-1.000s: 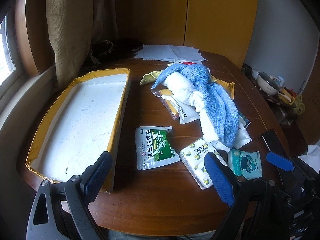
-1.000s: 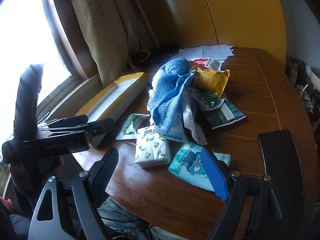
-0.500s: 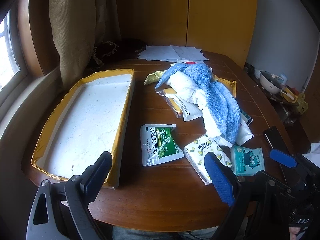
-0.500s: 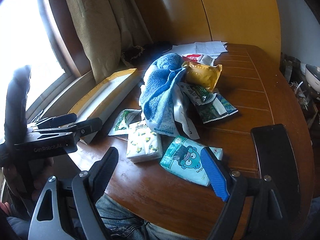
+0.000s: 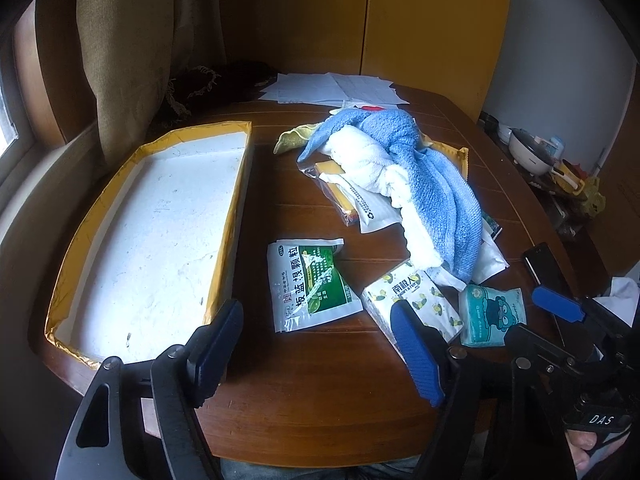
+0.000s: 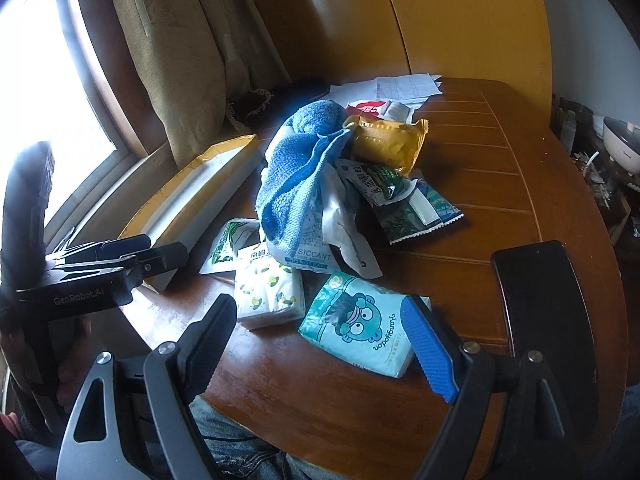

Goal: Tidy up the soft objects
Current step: 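Grasp the green medicine packet with the left gripper while the right grasps the cartoon tissue pack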

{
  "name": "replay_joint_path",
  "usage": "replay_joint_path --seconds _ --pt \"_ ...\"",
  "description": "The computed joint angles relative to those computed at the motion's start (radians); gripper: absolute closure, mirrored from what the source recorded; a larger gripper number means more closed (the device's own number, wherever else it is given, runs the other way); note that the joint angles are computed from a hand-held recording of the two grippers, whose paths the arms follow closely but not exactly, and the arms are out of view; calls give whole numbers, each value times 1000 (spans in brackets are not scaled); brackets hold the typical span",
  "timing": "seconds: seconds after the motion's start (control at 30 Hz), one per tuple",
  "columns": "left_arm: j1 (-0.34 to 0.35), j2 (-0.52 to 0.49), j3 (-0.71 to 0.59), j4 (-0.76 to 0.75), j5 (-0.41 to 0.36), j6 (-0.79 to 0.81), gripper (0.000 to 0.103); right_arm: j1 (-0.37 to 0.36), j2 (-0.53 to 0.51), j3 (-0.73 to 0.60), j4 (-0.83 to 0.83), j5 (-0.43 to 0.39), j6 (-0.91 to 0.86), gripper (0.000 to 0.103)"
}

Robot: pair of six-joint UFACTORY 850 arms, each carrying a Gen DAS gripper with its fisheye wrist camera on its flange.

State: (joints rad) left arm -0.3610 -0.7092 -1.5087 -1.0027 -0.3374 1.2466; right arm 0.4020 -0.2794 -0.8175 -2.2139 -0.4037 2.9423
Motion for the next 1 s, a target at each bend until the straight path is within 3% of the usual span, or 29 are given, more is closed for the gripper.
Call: replay_joint_path --seconds 0.33,0.5,0.57,0.7,0.93,1.0 --pt "-53 -185 -287 556 -102 -548 53 -64 -70 -58 -123 78 64 19" --pt "-73 -242 -355 688 -135 -650 68 -56 -63 -37 -110 87 -57 19" --pt "-81 -245 -352 756 -98 -707 72 -49 -56 -27 -145 100 -60 19" --pt "-79 -242 -345 753 -64 -706 83 -39 -49 -25 -105 89 -131 19" --pt "-59 -227 -331 592 -75 -559 87 -47 -95 -71 130 117 -370 19" --pt "-50 -221 -327 532 -89 -510 88 -27 -98 -71 225 84 -466 33"
